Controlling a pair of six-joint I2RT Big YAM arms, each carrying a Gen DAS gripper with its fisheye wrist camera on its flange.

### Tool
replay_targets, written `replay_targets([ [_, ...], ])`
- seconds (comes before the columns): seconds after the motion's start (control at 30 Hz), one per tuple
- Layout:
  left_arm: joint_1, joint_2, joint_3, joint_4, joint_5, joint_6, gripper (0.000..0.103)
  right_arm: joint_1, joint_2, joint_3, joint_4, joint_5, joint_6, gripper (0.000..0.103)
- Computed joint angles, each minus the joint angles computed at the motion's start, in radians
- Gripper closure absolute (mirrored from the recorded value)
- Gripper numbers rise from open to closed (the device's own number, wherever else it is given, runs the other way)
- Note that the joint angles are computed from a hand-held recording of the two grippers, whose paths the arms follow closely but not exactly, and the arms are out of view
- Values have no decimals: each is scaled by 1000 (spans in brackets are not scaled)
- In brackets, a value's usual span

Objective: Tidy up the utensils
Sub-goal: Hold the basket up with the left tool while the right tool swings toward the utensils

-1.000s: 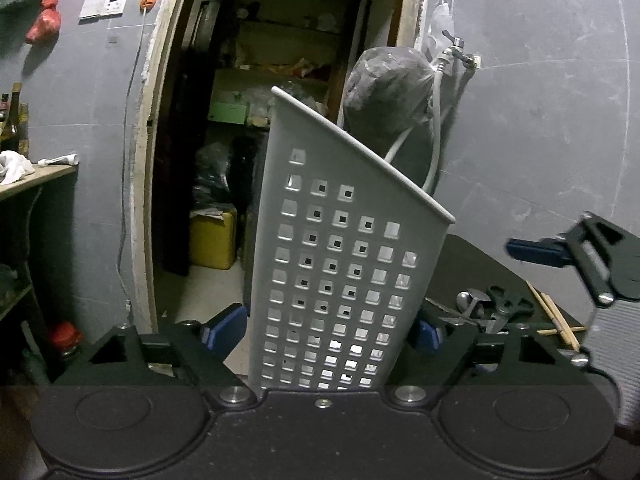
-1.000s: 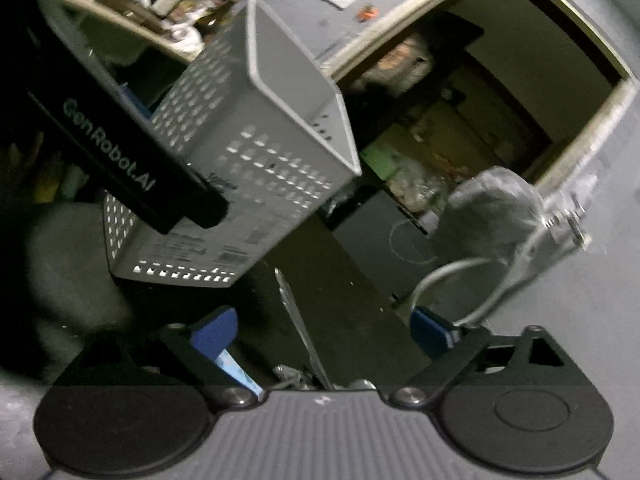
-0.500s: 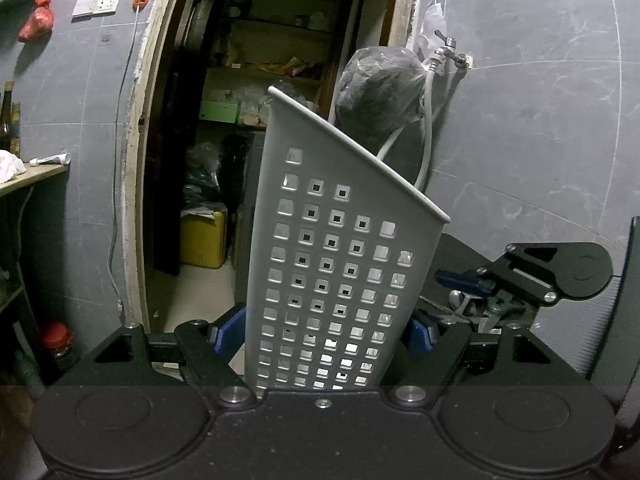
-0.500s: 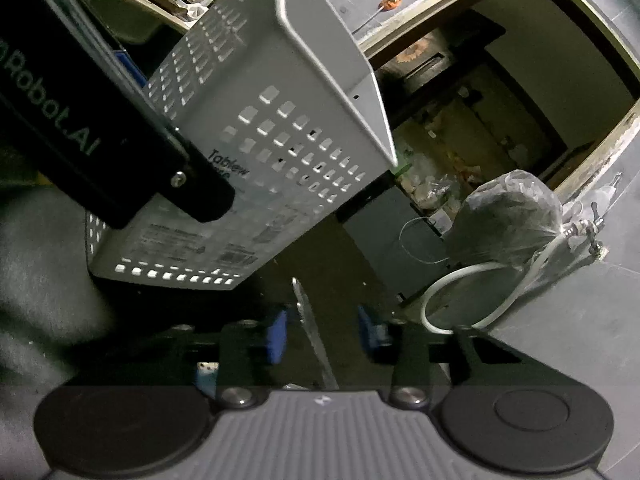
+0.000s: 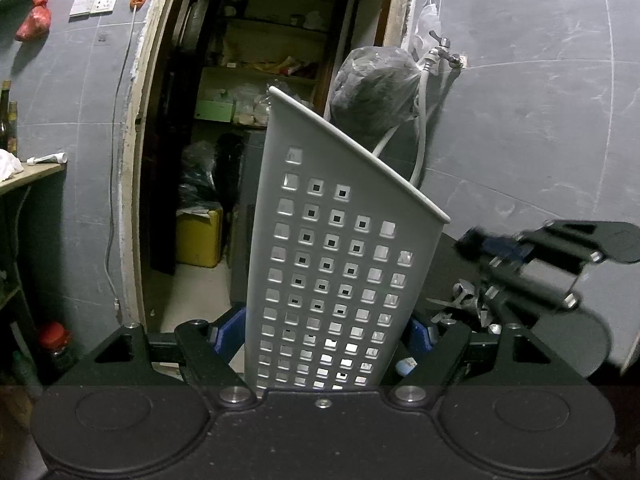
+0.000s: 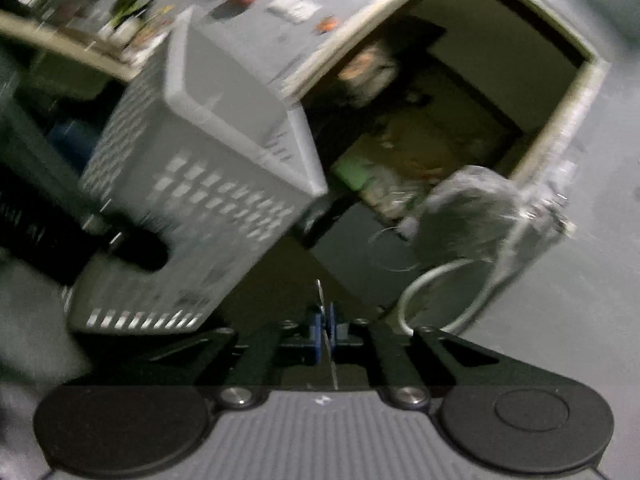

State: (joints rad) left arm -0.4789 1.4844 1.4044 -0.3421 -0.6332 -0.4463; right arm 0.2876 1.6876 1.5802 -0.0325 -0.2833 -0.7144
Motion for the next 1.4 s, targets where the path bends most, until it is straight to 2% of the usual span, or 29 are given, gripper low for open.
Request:
replay_targets([
  [0.2, -7, -17, -18, 2, 6, 1, 24, -34, -23, -5, 64, -20, 201, 101],
  [0.57, -24, -51, -51, 3, 12, 5, 24, -130, 46, 210, -101, -188, 532, 100],
  [0.8, -29, -61, -63, 7, 16, 9, 24, -172, 67, 302, -127, -261, 692, 100],
  [0.97, -29, -60, -63, 7, 14, 7, 24, -179, 50, 329, -73, -346, 795, 100],
  [1.13, -29, -61, -64, 6, 16, 8, 24, -171, 52, 388, 36, -461, 915, 100],
  [1.3, -25, -60, -63, 9, 25, 13, 24, -149, 97, 478, 46, -577, 1024, 100],
  [1.4, -20, -63, -68, 13, 32, 15, 24, -134, 109, 478, 59, -601, 1053, 100],
])
